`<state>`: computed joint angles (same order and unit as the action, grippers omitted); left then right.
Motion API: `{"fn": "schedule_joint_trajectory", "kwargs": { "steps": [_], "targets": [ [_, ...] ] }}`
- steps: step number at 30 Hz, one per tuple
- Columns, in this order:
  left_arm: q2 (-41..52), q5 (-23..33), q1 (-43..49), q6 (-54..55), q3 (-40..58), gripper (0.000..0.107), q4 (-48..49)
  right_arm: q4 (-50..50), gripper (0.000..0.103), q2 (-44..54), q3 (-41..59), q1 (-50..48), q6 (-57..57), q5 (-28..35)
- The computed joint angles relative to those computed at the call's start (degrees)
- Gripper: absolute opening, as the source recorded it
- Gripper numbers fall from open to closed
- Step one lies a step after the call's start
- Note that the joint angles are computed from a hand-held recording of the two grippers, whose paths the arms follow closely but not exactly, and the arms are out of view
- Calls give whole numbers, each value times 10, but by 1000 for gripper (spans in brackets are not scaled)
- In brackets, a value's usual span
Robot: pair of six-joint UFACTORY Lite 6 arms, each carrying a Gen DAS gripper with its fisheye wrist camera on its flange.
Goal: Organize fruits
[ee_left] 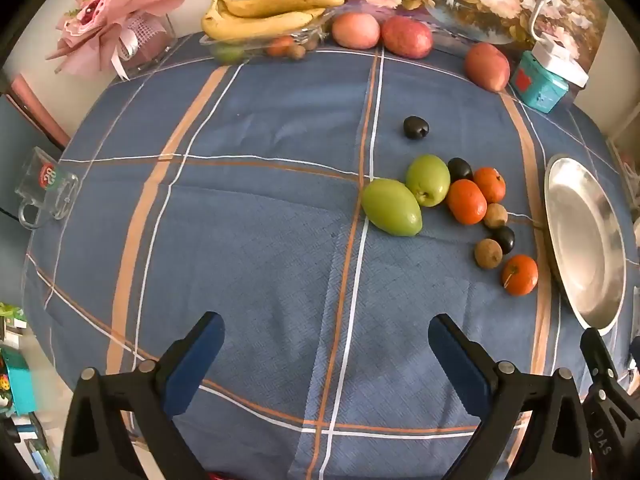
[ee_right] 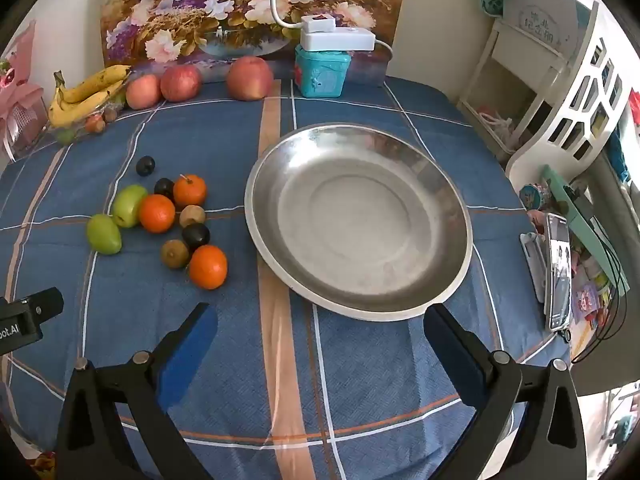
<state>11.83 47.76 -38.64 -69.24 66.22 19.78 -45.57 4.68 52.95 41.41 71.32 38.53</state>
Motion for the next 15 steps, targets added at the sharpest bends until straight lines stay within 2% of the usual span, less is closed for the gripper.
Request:
{"fn": "schedule_joint_trajectory", "kwargs": {
  "steps": [8, 10, 15],
  "targets": [
    [31, 15, -14, -17, 33, 103, 3, 9, 103, -1, 1, -5, -3, -5],
    [9, -2, -4, 2, 6, 103, -6, 10, 103, -4, -2, -6, -2, -9],
    [5, -3, -4, 1, 2, 103, -7, 13, 103, -5, -5, -8, 0, -13]
  ]
}}
